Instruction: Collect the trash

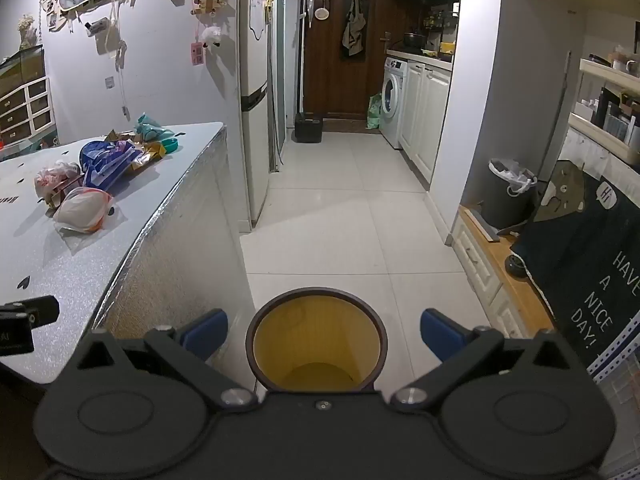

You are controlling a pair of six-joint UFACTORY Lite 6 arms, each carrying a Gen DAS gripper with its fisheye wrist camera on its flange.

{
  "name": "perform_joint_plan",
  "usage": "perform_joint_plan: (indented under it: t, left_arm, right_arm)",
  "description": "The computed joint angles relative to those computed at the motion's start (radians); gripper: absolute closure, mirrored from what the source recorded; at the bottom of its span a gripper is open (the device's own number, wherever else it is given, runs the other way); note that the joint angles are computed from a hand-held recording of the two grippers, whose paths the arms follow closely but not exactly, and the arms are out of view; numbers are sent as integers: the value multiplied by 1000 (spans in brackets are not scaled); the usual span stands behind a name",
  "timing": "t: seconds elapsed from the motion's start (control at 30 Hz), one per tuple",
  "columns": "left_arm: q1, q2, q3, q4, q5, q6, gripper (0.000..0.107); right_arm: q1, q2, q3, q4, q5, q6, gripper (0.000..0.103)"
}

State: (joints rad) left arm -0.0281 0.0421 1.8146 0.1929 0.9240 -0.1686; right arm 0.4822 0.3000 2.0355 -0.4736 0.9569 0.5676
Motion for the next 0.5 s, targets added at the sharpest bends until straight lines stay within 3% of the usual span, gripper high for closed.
perform_joint_plan:
  t: [0.5]
  left_arm:
    - [-1,-1,-1,2,-1,-2,4]
  right_arm:
    - [0,9,15,1,6,-4,0]
